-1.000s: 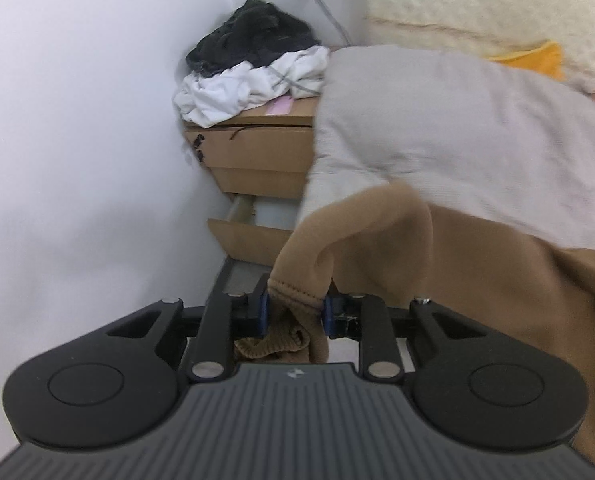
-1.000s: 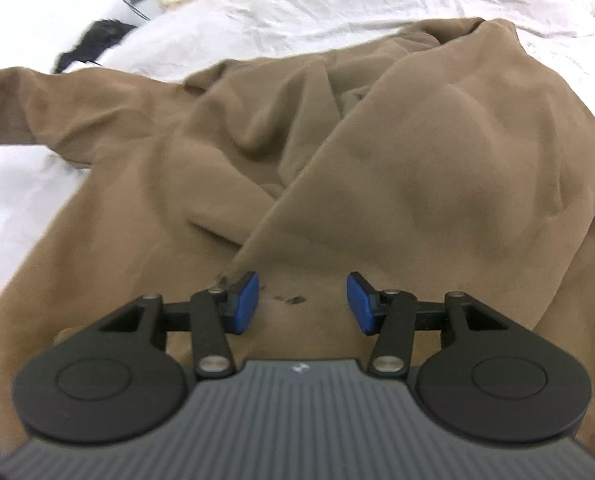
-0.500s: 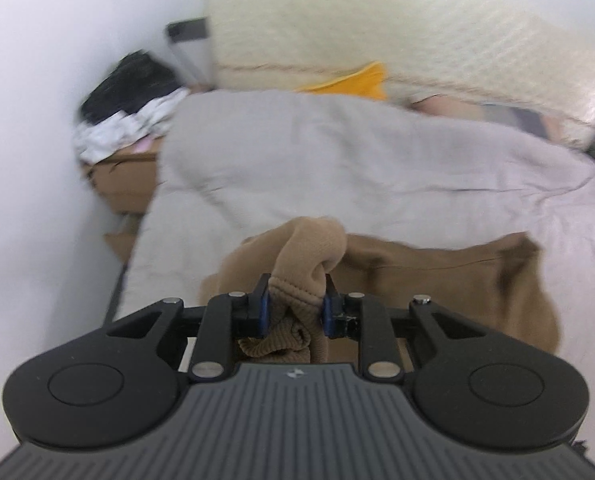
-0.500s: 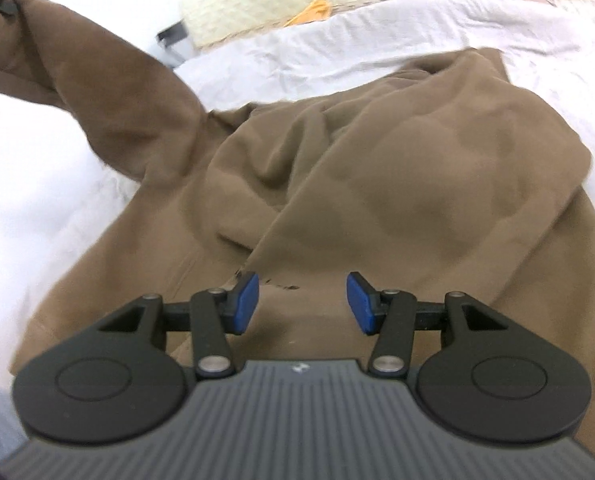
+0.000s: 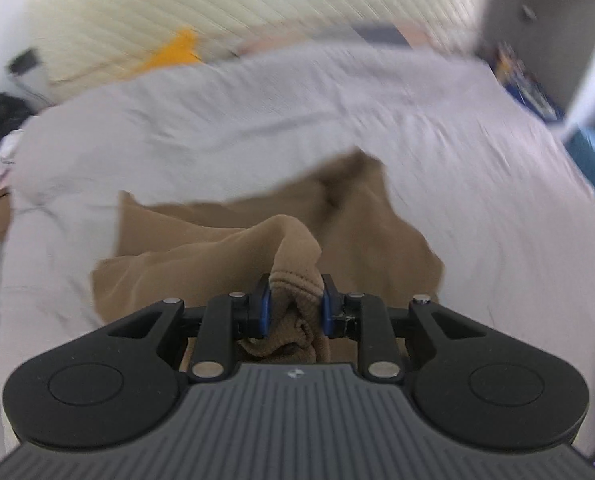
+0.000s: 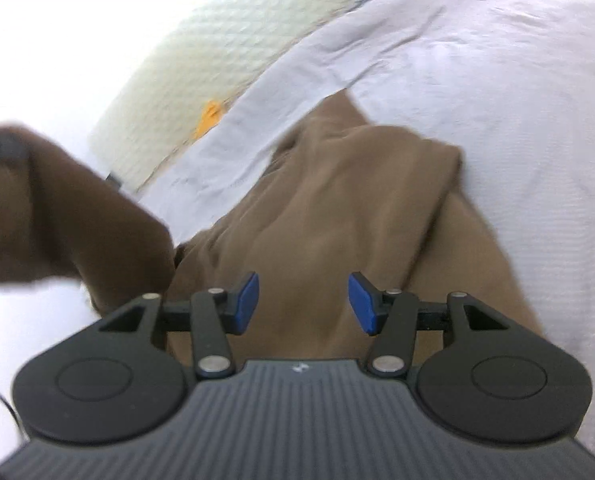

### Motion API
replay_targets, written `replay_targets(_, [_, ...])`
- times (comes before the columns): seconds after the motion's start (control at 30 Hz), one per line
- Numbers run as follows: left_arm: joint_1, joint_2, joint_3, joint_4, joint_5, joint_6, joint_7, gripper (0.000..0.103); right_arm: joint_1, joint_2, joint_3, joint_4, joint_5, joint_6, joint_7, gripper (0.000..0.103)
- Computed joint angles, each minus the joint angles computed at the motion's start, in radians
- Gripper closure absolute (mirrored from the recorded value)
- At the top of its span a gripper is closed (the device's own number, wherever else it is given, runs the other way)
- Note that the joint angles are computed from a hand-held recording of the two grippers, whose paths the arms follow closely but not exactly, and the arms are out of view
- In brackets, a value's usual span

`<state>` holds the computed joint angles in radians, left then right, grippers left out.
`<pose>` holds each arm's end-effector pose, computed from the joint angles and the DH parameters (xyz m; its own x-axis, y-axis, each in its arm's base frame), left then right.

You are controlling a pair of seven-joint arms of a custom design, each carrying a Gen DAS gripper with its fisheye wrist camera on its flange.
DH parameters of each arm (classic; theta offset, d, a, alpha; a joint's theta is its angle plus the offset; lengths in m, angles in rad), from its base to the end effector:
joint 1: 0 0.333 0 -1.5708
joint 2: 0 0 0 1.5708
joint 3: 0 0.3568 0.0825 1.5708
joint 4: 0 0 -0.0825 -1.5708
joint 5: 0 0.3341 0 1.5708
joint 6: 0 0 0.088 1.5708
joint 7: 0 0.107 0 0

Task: Fold large clothes
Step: 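Lift the cuff with the left gripper, carry it over the body, open, then move both grippers over the hoodie body toward the ribbed hem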

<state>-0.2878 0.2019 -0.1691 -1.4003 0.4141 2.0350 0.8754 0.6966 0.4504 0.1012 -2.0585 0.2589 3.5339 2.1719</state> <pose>0.5660 -0.2375 0.6833 0.1543 -0.9874 -0.0351 -0.8361 -0.1116 -0.5372 0.4673 0.4200 0.4147 0.1346 -0.7669 -0.6274 -0.7484 0.3363 -0.5716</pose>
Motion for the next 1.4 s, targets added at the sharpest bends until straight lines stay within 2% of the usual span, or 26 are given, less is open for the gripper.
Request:
replay_targets(0.07, [-0.026, 0.076, -0.007, 0.067, 0.004, -0.026, -0.007, 0.076, -0.065, 0.002, 0.045, -0.018, -0.025, 0.013, 0.043, 0.049])
replay_targets(0.13, [-0.057, 0.144, -0.004, 0.115, 0.009, -0.037, -0.012, 0.076, -0.068, 0.000, 0.030, -0.026, -0.009, -0.004, 0.061, 0.050])
replay_targets(0.23, [-0.050, 0.162, 0.006, 0.051, -0.023, 0.021, -0.003, 0.076, -0.124, 0.004, 0.064, -0.041, -0.040, 0.003, 0.108, 0.050])
replay_targets(0.37, [-0.043, 0.210, 0.016, 0.025, -0.057, 0.066, 0.017, 0.076, -0.102, 0.018, 0.021, -0.037, -0.028, 0.002, 0.110, 0.050])
replay_targets(0.43, [-0.027, 0.218, 0.022, 0.002, -0.077, 0.098, 0.036, 0.074, -0.151, 0.036, 0.060, -0.028, -0.060, -0.008, 0.137, 0.050])
replay_targets(0.5, [-0.026, 0.223, 0.025, -0.002, -0.085, 0.114, 0.041, 0.071, -0.163, 0.044, 0.067, -0.021, -0.077, -0.018, 0.151, 0.050])
replay_targets(0.57, [-0.018, 0.223, 0.022, -0.014, -0.106, 0.149, 0.056, 0.062, -0.152, 0.046, 0.053, -0.016, -0.079, -0.021, 0.152, 0.050])
replay_targets(0.63, [-0.017, 0.216, 0.018, -0.024, -0.112, 0.171, 0.086, 0.031, -0.128, 0.040, 0.026, -0.021, -0.069, -0.018, 0.144, 0.049])
replay_targets(0.67, [-0.023, 0.209, 0.021, -0.032, -0.101, 0.181, 0.093, 0.026, -0.111, 0.036, 0.009, -0.025, -0.058, -0.019, 0.137, 0.049])
replay_targets(0.77, [-0.034, 0.165, 0.022, -0.092, -0.082, 0.246, 0.081, 0.023, -0.068, 0.028, -0.038, -0.035, -0.017, -0.021, 0.117, 0.049])
replay_targets(0.93, [-0.006, 0.007, 0.026, -0.349, -0.059, 0.535, 0.003, 0.022, 0.047, 0.013, -0.148, -0.058, 0.120, -0.001, 0.054, 0.049])
replay_targets(1.03, [0.013, -0.116, 0.052, -0.554, 0.075, 0.757, -0.133, 0.020, 0.118, 0.011, -0.206, -0.054, 0.220, 0.009, -0.001, 0.050])
replay_targets(1.1, [0.043, -0.183, 0.073, -0.675, 0.254, 0.870, -0.322, 0.019, 0.114, 0.011, -0.190, -0.046, 0.234, 0.023, -0.028, 0.050])
replay_targets(1.2, [0.117, -0.235, 0.070, -0.780, 0.548, 0.911, -0.613, 0.019, 0.059, 0.019, -0.116, -0.028, 0.171, 0.044, -0.061, 0.050])
replay_targets(1.3, [0.208, -0.229, 0.055, -0.815, 0.891, 0.931, -0.927, 0.020, -0.047, 0.036, 0.002, -0.013, 0.036, 0.068, -0.045, 0.049])
replay_targets(1.33, [0.227, -0.205, 0.056, -0.806, 0.958, 0.938, -0.977, 0.021, -0.094, 0.050, 0.054, 0.000, -0.029, 0.079, -0.024, 0.050])
replay_targets(1.4, [0.241, -0.161, 0.061, -0.787, 0.972, 0.892, -0.976, 0.027, -0.145, 0.074, 0.110, 0.025, -0.129, 0.087, -0.001, 0.049])
